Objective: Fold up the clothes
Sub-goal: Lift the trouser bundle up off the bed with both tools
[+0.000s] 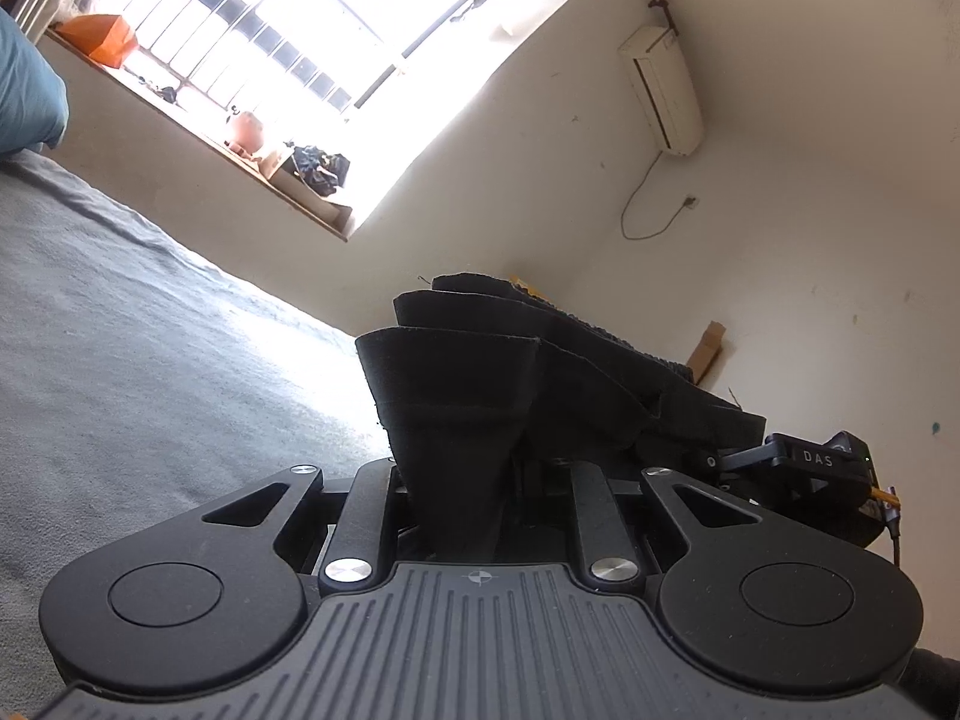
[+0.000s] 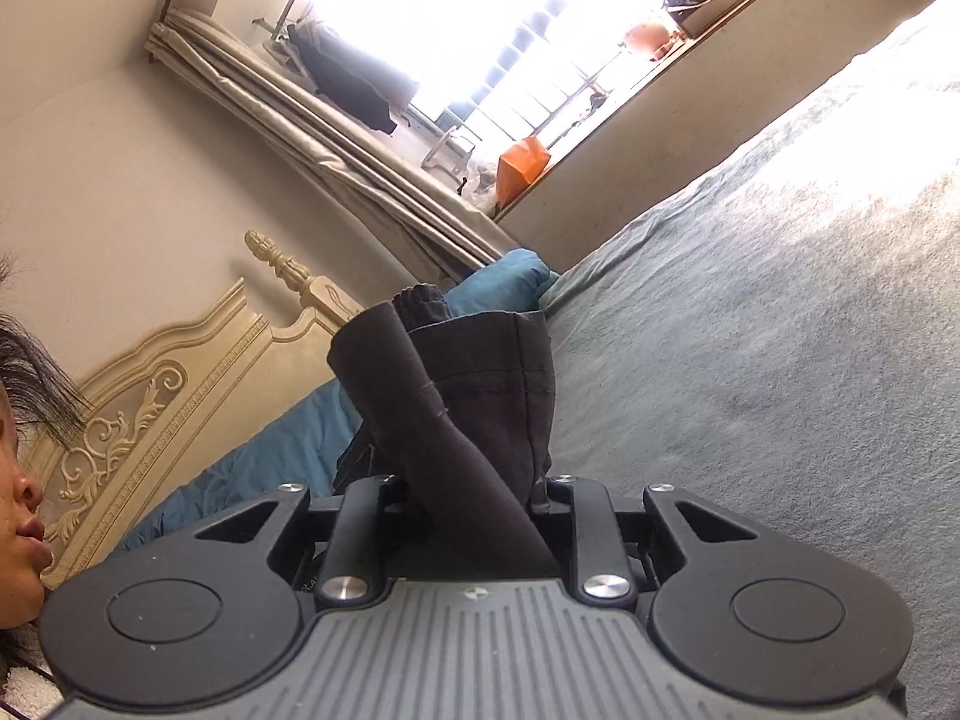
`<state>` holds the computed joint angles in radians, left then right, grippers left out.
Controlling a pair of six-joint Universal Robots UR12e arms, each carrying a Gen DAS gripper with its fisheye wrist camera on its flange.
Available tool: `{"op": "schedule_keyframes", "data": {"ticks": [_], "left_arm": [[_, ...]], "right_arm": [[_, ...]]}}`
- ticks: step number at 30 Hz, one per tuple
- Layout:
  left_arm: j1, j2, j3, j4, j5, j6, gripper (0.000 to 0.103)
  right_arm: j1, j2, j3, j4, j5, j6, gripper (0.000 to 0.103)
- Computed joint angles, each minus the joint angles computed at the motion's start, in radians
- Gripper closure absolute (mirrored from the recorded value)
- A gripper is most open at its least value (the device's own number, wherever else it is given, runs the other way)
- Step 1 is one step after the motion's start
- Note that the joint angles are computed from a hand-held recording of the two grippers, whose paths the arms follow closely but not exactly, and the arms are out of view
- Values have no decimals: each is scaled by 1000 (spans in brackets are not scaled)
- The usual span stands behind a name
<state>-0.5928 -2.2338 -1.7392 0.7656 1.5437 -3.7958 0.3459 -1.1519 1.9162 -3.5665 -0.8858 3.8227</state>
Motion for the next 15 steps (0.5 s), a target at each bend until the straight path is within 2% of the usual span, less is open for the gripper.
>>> {"op": "schedule_keyframes", "data": {"ticks": [10, 15], "left_arm": [[-6, -20, 36, -62, -26, 20, 87], [-5, -36, 59, -77, -44, 22, 87]], "right_arm": [[-29, 10, 39, -66, 0, 48, 78], [-43, 33, 49, -121, -10, 106, 78]]}}
